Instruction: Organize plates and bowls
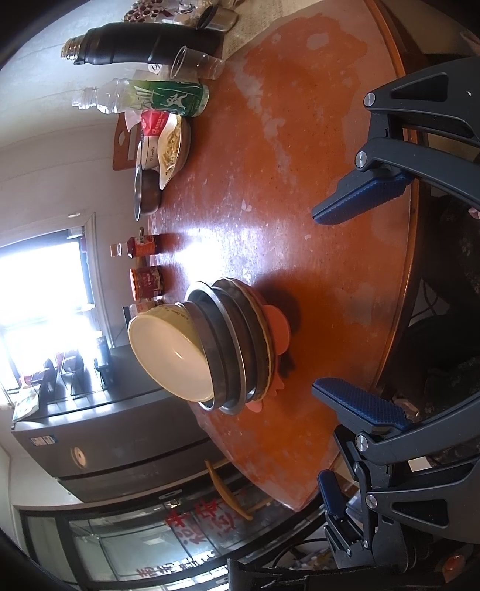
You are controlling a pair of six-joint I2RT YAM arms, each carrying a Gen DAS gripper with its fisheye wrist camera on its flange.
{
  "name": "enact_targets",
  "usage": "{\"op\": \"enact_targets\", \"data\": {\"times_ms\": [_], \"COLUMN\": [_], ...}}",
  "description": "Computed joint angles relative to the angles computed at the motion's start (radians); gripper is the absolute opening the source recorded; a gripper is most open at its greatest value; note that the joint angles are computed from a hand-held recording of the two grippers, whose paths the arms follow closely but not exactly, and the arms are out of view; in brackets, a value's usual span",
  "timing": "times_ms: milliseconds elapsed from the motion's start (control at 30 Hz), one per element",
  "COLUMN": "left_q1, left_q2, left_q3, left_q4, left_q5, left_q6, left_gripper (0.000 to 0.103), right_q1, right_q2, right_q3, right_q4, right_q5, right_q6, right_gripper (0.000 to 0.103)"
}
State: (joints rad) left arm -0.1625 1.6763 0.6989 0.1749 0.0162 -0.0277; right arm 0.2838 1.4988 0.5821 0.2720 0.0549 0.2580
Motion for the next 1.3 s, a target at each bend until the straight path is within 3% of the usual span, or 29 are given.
{"op": "enact_targets", "data": {"times_ms": [1300], "left_q1": [0.031], "left_q2": [0.007], "left_q3": [0.024], "left_q4": [-0.024], "left_q5": [0.034], "left_q6": [0.006], "left_gripper": [0.073], "right_q1": [-0.008], "right_q2": [0.019], "right_q3": [0.018], "right_q4": [-0.025], "right_q5": [0.016], "right_q6": [-0.010], "right_gripper": [0.086]}}
